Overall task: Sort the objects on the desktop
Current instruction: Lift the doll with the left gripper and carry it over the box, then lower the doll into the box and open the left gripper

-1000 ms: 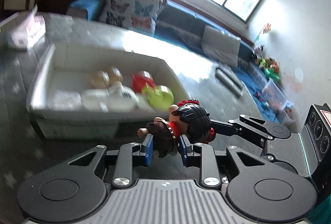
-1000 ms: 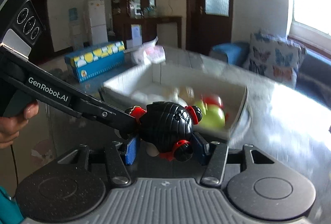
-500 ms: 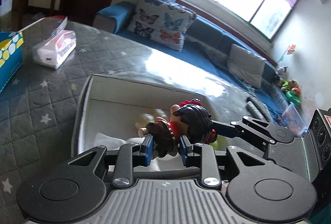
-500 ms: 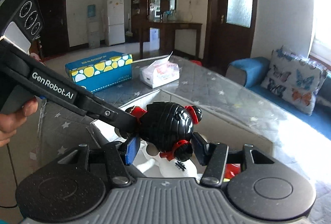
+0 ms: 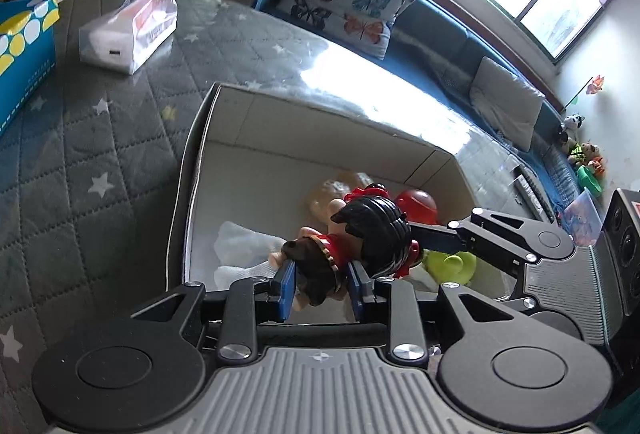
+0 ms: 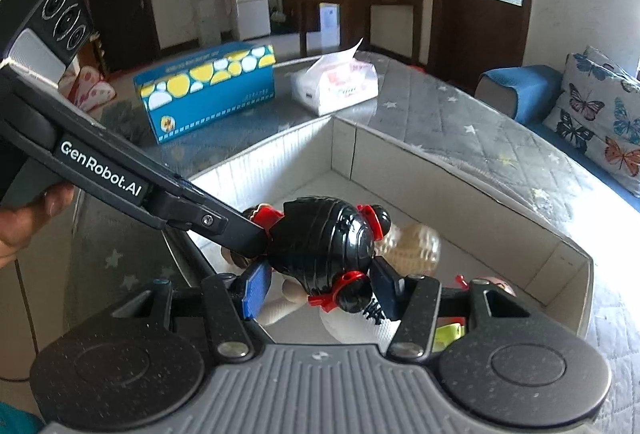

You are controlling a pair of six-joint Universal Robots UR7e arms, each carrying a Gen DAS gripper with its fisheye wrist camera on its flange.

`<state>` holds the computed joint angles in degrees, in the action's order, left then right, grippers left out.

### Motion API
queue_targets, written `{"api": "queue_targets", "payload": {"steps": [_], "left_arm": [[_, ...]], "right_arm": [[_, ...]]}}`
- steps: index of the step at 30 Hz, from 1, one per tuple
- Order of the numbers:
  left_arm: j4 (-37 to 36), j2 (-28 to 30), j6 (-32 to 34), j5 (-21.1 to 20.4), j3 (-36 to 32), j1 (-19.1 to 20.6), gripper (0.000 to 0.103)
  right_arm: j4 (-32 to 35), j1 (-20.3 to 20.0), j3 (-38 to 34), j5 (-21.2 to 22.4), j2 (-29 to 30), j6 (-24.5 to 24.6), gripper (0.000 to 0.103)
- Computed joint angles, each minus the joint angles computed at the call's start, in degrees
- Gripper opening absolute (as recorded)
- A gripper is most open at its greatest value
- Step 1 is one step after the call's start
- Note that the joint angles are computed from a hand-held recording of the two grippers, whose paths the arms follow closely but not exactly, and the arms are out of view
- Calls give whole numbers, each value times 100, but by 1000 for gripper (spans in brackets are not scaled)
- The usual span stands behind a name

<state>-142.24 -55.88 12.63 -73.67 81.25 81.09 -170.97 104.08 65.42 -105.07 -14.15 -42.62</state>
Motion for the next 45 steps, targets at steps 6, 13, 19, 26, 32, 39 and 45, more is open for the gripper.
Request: {"api": "queue_targets", "payload": {"steps": [6, 13, 19, 26, 32, 39, 45], "left_arm": [[-133, -97, 118, 114, 136, -51, 31], [-304, -68, 213, 89, 151, -76, 31], [-264, 14, 197, 98, 52, -26, 31], [-250, -42, 245, 141, 143, -36, 31], [-377, -96, 315, 246, 283, -77, 31], [-558, -184, 407, 295, 493, -108, 31], [-950, -319, 609, 331, 824, -172, 31]], "right_arm": [[204, 29, -86, -70, 33, -215, 55], [463, 62, -238, -142, 68, -296, 55], [474, 66, -275, -124, 72, -301, 56], [339, 72, -165, -104, 17, -293, 56], [-14, 66, 131, -20, -101, -53, 57], [-837, 58, 695, 71, -285, 303, 65], [-1448, 70, 1096, 69, -365, 560, 70]]}}
